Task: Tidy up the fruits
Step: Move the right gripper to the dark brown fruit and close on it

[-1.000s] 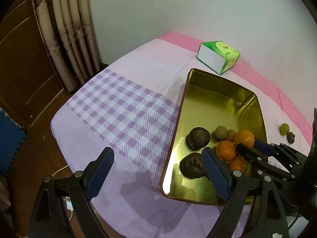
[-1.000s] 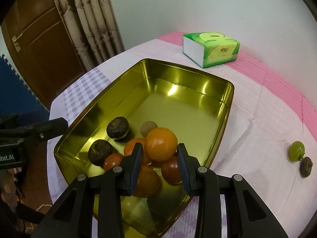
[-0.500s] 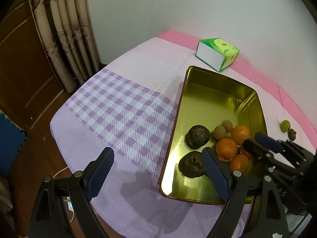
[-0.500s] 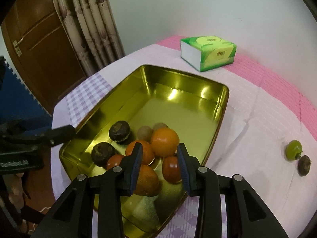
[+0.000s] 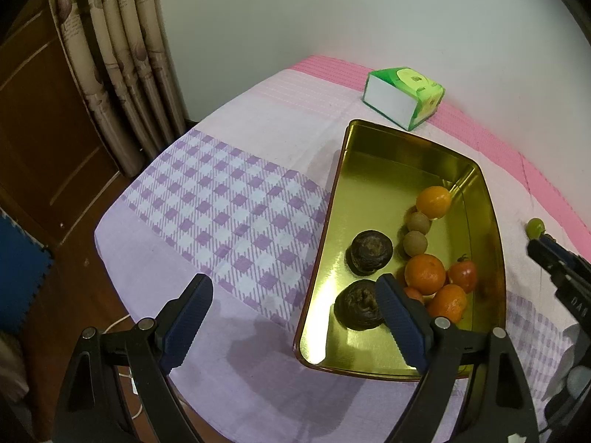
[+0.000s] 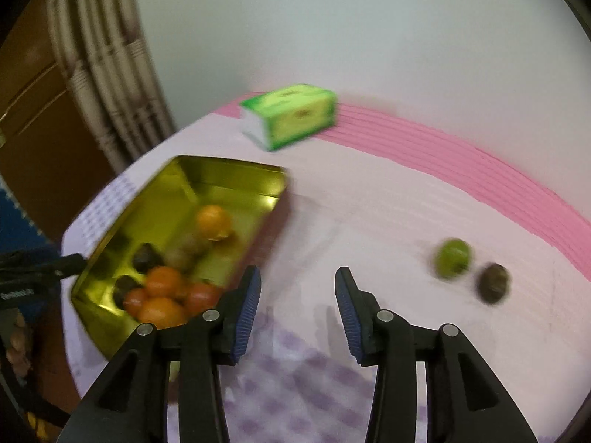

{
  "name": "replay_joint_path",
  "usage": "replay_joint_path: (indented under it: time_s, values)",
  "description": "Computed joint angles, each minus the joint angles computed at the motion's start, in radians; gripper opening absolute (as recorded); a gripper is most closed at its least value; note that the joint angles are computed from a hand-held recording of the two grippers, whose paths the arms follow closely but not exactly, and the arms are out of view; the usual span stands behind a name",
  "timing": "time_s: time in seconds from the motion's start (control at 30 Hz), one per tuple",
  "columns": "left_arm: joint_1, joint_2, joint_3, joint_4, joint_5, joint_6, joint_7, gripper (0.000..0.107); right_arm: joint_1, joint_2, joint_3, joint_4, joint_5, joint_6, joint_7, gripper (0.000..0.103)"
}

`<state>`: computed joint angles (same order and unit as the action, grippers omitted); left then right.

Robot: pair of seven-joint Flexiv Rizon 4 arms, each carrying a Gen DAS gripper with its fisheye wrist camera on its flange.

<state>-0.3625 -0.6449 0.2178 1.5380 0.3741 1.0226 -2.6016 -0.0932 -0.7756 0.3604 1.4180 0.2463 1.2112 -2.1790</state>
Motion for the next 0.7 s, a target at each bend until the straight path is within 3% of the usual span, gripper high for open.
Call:
replay_joint_path:
  time_s: [0.23,0.7]
  values:
    - [-0.013,-0.01,0.004,-0.024,0.025,-0.019,0.015,0.087,-0.001,-0.03,-0.101,0.001,-0.053,0.061,0.099,0.043]
    - [-0.048,-0.043,-0.011,-0.126,0.077,-0.065,0.062,0.087,-0.062,-0.138,-0.154,-0.085,-0.181,0.071,0.244,0.046]
